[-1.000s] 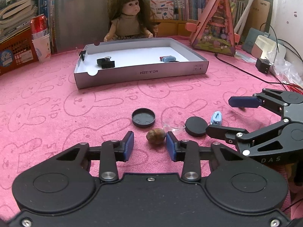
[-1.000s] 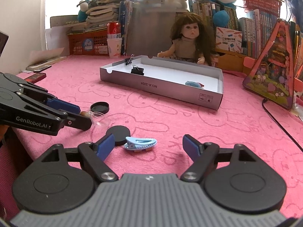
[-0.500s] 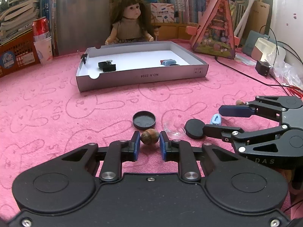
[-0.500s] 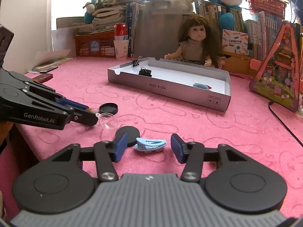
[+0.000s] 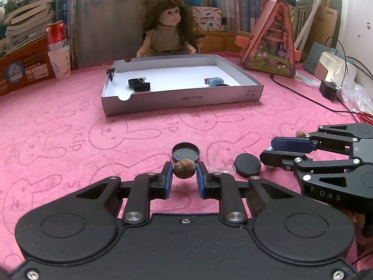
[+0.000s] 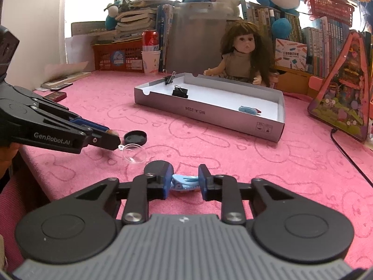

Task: Organize rigid objects
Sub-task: 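Close the left tool on the acorn while the right tool closes on the blue hair clip, then carry the acorn with the left tool while the right tool carries the hair clip over the tray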

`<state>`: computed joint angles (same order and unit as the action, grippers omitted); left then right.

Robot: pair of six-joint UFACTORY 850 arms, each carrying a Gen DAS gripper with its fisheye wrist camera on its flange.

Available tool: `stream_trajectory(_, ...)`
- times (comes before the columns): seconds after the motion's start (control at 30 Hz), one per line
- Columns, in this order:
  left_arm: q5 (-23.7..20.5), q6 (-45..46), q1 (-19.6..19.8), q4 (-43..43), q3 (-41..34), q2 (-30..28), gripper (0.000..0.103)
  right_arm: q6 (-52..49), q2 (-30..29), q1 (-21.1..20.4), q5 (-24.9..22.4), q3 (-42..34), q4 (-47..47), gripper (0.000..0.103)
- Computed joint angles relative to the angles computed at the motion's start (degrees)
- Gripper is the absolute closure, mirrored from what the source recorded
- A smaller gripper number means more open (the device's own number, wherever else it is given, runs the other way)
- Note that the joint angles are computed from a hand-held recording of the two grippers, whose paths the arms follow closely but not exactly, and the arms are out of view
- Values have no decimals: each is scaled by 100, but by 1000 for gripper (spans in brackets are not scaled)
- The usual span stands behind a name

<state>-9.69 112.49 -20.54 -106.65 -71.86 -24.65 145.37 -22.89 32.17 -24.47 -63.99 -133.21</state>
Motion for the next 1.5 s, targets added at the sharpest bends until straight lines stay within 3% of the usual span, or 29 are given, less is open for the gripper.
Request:
stream_trajectory(0.1, 23, -37, 7, 25, -11, -9, 83, 468, 70, -83, 116, 52, -509, 39)
stream_trajectory(0.3, 70, -75, 10, 21, -33, -34, 83, 6, 95, -187, 454, -1, -590, 35)
stream_trajectory(0.57, 90, -352, 23, 266, -57, -58, 83, 1081, 69, -376, 827, -29, -1480, 35)
stream_trajectory(0.63, 88, -352, 25, 256, -64, -64, 83, 1095, 59, -354, 820, -24, -1495, 37)
stream_trajectory(0.77, 92, -390, 27, 269, -70, -78, 83, 1350, 62, -325, 783, -11, -1704, 62)
stream_trajectory(1.37, 399, 55, 8, -458, -376, -241, 83, 222, 15, -209, 224, -185, -37, 61)
stream_trajectory(1.5, 415, -168, -1, -268, -481, -294, 83, -41, -18, -195, 173, -266, 268, 61)
